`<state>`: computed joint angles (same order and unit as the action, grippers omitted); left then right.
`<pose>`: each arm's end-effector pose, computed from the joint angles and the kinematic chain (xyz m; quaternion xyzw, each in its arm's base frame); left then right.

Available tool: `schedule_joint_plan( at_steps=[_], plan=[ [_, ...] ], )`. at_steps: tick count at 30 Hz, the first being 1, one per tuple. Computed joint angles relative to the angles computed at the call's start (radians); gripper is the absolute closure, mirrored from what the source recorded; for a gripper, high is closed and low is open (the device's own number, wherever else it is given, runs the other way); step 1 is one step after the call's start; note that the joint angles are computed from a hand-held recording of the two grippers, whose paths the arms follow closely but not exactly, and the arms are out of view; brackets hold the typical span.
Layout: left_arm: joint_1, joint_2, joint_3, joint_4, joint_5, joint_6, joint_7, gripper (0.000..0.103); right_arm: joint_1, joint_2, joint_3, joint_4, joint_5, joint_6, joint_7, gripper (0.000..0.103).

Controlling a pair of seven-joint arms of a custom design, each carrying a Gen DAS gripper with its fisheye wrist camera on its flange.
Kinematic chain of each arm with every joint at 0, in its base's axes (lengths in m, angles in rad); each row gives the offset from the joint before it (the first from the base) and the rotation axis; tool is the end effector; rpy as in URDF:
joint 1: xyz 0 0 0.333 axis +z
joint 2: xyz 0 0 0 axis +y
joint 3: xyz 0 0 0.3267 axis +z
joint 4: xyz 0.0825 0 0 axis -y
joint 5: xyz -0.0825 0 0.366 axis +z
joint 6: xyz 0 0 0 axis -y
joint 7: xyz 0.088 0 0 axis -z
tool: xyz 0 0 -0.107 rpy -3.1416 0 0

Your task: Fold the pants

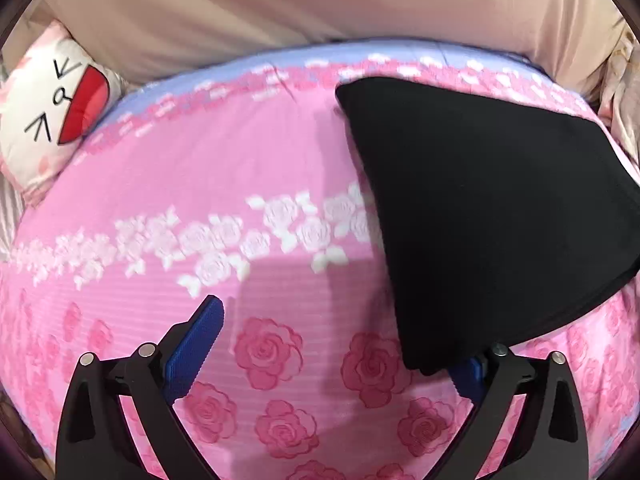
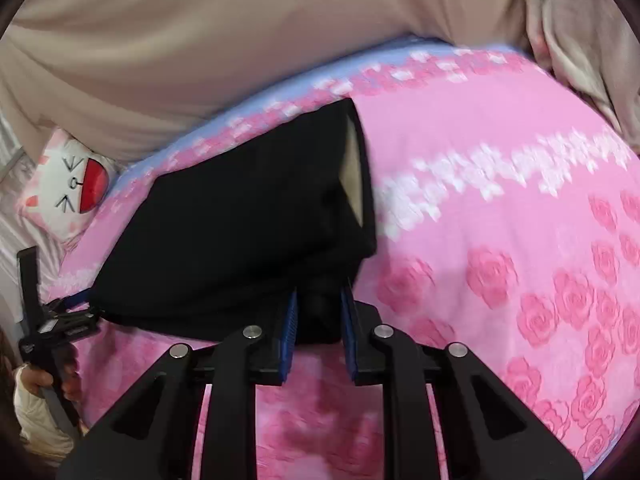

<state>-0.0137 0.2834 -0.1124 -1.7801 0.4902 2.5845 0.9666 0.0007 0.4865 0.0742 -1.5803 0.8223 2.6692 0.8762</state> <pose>0.6550 -0.0842 0.4736 -0.7203 0.6250 -0.1644 0.2520 0.7154 0.0222 0.4350 -0.6855 0.6098 -0.1046 0.3839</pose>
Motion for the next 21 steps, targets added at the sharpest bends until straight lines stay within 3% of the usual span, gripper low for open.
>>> schedule_joint_plan(
  at_steps=[2,4,6,8,10,13,17,21],
  plan=[
    [0.002,-0.009,-0.002,-0.009,-0.003,0.009,-0.001,0.005,-0.031,-0.011,0.019,0.003,0.046,-0.046,-0.012,0.072],
    [0.024,-0.048,-0.030,-0.041,-0.067,0.026,0.074,0.009,-0.028,-0.041,0.010,-0.020,0.052,-0.045,-0.018,0.064],
    [0.028,-0.092,-0.042,-0.076,-0.113,0.038,0.111,0.007,-0.032,-0.067,0.006,-0.039,0.080,-0.029,-0.019,0.008],
    [0.024,-0.097,-0.053,-0.068,-0.165,0.010,0.151,0.006,-0.073,-0.065,0.040,-0.013,0.191,-0.068,-0.074,0.005],
    [0.008,-0.073,-0.056,-0.028,-0.189,-0.044,0.160,0.006,-0.067,-0.051,0.030,0.020,0.210,-0.093,-0.040,0.005],
    [-0.007,-0.038,-0.061,0.023,-0.218,-0.098,0.163,0.006,-0.015,-0.043,0.000,0.039,0.139,-0.048,0.019,0.005],
    [-0.023,-0.028,-0.061,0.034,-0.211,-0.100,0.171,0.006,0.049,-0.071,-0.027,-0.010,0.016,0.058,0.054,0.005],
    [-0.024,-0.012,-0.065,0.052,-0.227,-0.103,0.187,0.006,0.058,-0.054,-0.024,0.006,-0.035,0.055,0.095,0.005]
  ],
)
